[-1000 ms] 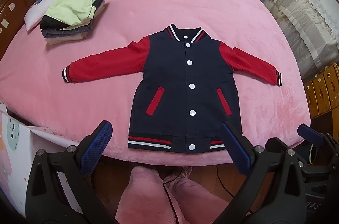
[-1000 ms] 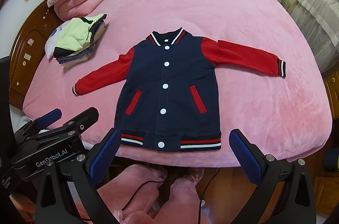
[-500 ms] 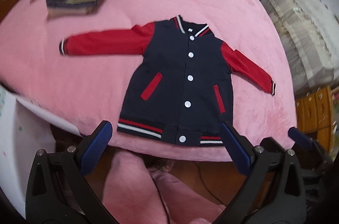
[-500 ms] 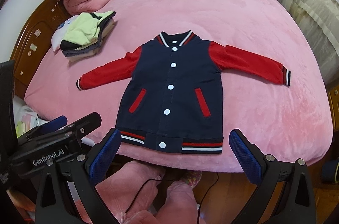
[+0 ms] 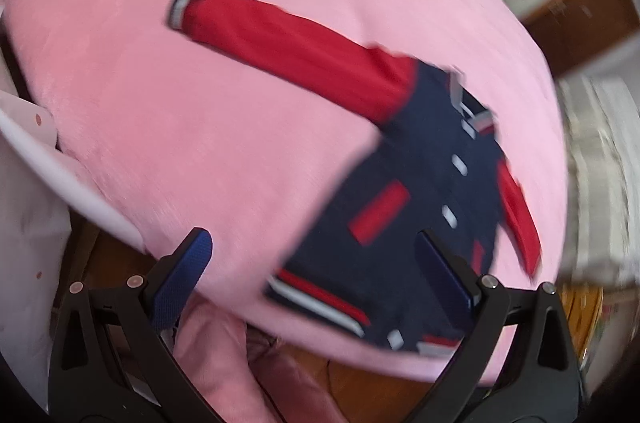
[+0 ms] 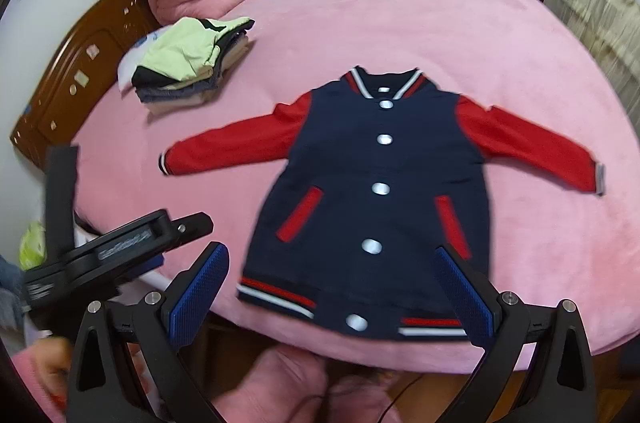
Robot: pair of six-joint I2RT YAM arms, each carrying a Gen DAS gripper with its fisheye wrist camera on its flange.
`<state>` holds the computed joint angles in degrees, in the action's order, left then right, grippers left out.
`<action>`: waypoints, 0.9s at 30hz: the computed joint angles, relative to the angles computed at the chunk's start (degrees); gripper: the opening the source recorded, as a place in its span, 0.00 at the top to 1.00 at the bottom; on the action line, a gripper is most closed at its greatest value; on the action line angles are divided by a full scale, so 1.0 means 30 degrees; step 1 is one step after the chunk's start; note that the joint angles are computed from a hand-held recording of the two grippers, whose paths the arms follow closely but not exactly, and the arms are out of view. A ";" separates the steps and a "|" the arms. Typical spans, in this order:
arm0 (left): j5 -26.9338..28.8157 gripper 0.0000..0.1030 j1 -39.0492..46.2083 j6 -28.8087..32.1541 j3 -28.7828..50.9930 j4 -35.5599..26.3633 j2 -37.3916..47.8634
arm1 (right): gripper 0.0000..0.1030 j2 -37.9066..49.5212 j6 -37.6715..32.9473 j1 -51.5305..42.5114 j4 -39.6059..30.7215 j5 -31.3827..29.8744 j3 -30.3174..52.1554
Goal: Fold large clothes
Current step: 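Grasp the red sleeve cuff with the left tool and lift it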
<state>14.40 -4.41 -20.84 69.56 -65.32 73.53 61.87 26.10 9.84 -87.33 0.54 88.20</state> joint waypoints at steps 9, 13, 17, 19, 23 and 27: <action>-0.0130 0.04 0.5038 0.1626 0.5954 0.2885 0.9350 | 0.00 0.5019 0.1170 0.1034 0.5834 0.0192 -0.1659; -0.0181 0.10 0.5826 0.3326 1.0866 0.2174 1.3777 | 0.00 0.7907 0.1394 0.0562 0.7098 0.0662 -0.0505; -0.0029 0.20 0.6057 0.4538 1.5994 0.0380 1.7687 | 0.00 1.0700 0.1723 0.0118 0.7418 0.1587 0.1393; 0.1051 0.28 0.6219 0.5786 1.8770 -0.1456 1.9670 | 0.00 1.1326 0.1979 -0.0203 0.7369 0.1770 0.2025; 0.1015 0.54 0.6023 0.7966 2.2833 -0.4326 2.2691 | 0.00 1.2737 0.2655 -0.0645 0.7556 0.2061 0.2935; 0.1565 0.70 0.5872 0.8375 2.3307 -0.4143 2.3178 | 0.00 1.3565 0.3052 -0.0750 0.7614 0.2909 0.3538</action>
